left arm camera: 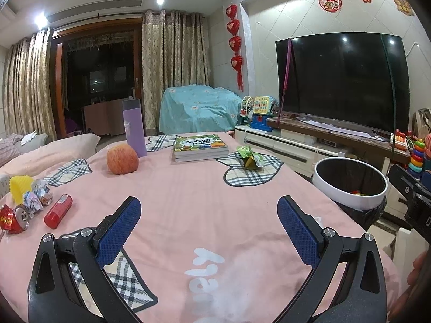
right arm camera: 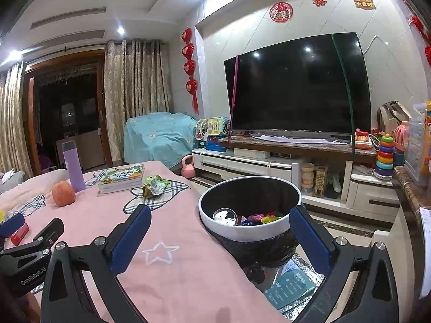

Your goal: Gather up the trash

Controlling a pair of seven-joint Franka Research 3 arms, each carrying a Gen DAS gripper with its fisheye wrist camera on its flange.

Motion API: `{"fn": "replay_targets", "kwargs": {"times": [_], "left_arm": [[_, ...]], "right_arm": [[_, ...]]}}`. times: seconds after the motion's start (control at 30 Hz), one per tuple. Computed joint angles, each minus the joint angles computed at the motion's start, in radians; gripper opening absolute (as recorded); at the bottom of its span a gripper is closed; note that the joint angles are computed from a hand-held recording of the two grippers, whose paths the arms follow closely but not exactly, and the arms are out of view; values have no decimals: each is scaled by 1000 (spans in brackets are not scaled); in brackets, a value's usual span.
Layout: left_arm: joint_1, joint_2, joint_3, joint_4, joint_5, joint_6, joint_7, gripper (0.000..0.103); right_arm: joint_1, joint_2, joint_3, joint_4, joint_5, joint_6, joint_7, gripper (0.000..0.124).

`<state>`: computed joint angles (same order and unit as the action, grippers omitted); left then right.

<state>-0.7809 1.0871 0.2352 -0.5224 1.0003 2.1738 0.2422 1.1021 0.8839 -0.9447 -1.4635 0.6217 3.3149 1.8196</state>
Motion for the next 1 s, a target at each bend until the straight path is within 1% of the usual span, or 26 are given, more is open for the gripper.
{"fn": "replay_targets", "kwargs": {"times": [0.2,0.33,0.4,1.0], "left_arm": [[-2,-17,-2,-29,9,8,-13,103],[0,-15,-6,-25,11,8,-11,103],[-2,-31,-6,-53,17,18,-22,103],[4,-38,-20,-68,28,27,-19,103]], "right_arm": [[-7,0,7,8,-3,0,-3,103],[-6,0,7,7,-3,1,-3,103],[-8,0,9,9,-3,1,-5,103],[-4,-2,11,7,-3,4,-9,103]]}}
